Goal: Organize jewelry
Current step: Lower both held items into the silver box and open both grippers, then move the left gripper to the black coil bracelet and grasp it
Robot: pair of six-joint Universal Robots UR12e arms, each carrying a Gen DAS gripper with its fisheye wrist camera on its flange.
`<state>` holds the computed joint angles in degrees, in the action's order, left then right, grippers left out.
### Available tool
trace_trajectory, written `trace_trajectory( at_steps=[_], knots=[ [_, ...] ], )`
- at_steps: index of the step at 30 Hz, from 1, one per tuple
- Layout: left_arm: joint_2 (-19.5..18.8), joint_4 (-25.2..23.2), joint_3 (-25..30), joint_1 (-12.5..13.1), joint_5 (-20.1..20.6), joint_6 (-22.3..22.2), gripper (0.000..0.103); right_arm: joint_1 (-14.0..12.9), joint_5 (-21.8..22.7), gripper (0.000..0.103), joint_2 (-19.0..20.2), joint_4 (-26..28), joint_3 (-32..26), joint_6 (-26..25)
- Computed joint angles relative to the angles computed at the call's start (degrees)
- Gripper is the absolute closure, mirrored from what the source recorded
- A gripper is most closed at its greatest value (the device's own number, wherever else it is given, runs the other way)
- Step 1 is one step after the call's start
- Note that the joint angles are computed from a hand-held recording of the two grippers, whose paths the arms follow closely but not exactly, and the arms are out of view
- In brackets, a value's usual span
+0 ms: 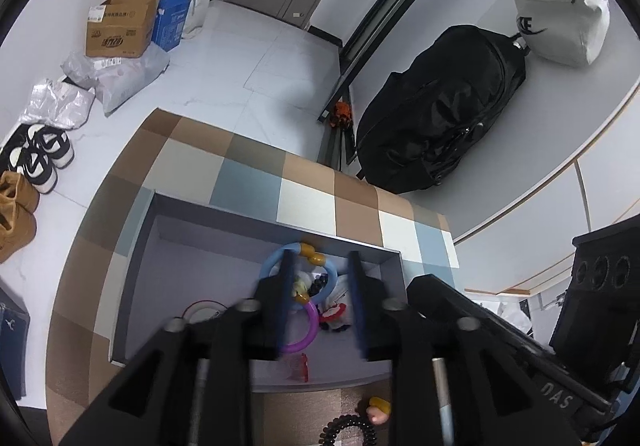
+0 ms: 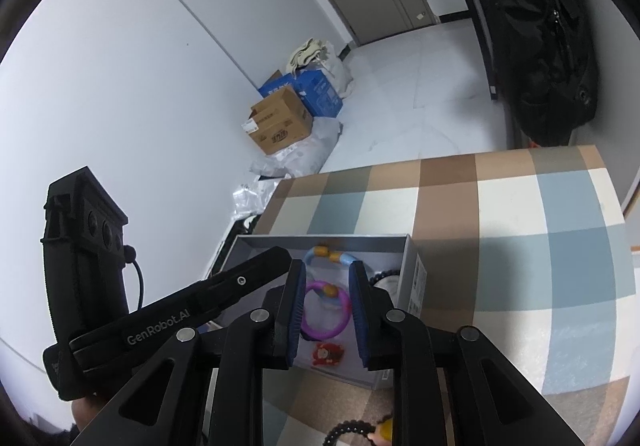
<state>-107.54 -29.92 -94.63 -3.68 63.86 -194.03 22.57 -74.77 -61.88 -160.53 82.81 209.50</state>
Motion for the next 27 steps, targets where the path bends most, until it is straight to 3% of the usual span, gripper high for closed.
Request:
trace_trajectory(
  at_steps=[2,9,11,15,18,20,22,27],
  knots=[
    [0.16,0.38,-0.19,-0.07,0.71,-0.21,0.065,0.04,-0.46,0.070,-0.24,-0.89,0.43,0.33],
    [0.42,-0.40,-0.33,-0.14,1.43,0.09,0.061,0.10,-2.01,0.047,-0.77,-1.47,1.05,1.42],
    [0.58,-0.76,-0.33,-0.34,2.63,0.44,0.054,0.12,-2.49,0.046,-0.95,-1.54,1.22,1.21],
    [0.93,-0.06,-0.78,-0.25,2.48,0.22,0.051,0.15,-3.25,0.032,-1.13,-2.47,1.62,1.65],
    [1.43,1.17,-1.36,-0.38,3.03,0.75,0.051,0.35,-4.12,0.028,-1.48,-3.08,2.00,0.92],
    [1.86,1.77,-1.75,-0.75,4.61,1.45,0.040,0.50,-4.68,0.026,-1.78,-3.65,2.37,0.24],
    [2.28,3.37,-2.46,-0.93,5.28,1.55,0.036,0.69,-5.29,0.023,-2.12,-4.14,2.82,-0.40],
    [3.00,4.92,-3.49,-1.37,6.64,2.42,0.035,1.13,-6.58,0.020,-2.86,-4.47,3.80,-1.64]
  ],
)
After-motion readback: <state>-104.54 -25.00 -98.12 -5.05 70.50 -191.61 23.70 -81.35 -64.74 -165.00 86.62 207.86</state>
